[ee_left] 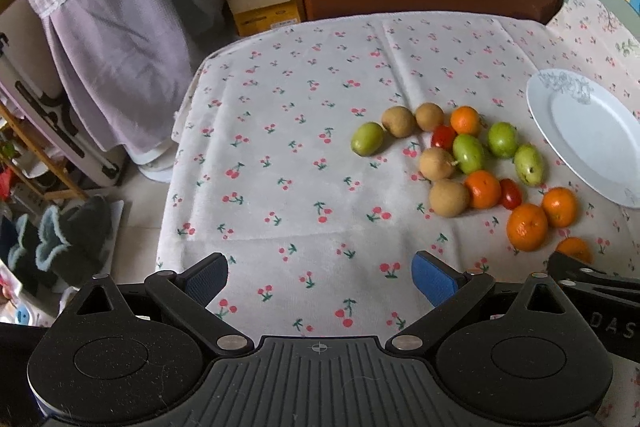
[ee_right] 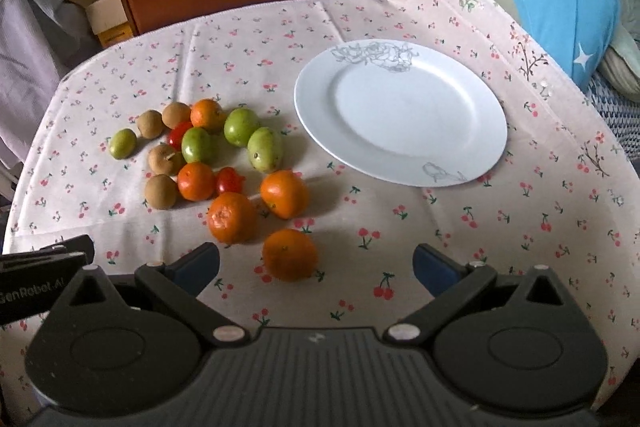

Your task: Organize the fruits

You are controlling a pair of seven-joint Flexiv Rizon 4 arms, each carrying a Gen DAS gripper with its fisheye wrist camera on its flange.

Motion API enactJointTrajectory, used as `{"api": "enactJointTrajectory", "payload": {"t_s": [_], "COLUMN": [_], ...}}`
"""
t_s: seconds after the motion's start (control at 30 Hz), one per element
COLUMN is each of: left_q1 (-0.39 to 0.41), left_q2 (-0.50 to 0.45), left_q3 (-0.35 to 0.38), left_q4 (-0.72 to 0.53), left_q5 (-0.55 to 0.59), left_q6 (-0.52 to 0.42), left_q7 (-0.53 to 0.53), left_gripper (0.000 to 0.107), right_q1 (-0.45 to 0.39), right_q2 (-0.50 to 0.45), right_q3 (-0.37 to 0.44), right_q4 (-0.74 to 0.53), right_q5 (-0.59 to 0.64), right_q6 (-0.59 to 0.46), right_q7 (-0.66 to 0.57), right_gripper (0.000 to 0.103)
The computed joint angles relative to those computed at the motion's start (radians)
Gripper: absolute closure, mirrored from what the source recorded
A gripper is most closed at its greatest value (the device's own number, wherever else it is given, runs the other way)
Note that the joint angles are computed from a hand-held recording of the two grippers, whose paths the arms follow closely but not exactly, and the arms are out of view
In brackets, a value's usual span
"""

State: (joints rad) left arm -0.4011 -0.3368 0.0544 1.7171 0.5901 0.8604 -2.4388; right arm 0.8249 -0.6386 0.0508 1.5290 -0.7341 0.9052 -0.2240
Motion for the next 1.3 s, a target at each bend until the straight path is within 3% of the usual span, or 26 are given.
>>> {"api": "enactJointTrajectory", "payload": {"t_s": [1.3], "left_q1": [-0.005], "left_q2": [-0.006], "left_q3": [-0.002], "left_q4": [-0.009], "left_q5": [0.009], "left_q6": [-0.036], "left_q7": [-0.006], "left_gripper": [0.008], "right_q1": [0.011], "right_q2": [-0.004], "right_q3": [0.004], "right_q4": [-0.018], "right_q5": [-0.009], "right_q6": [-0.053], "right_q7": [-0.036], "right_gripper": [0.001]}}
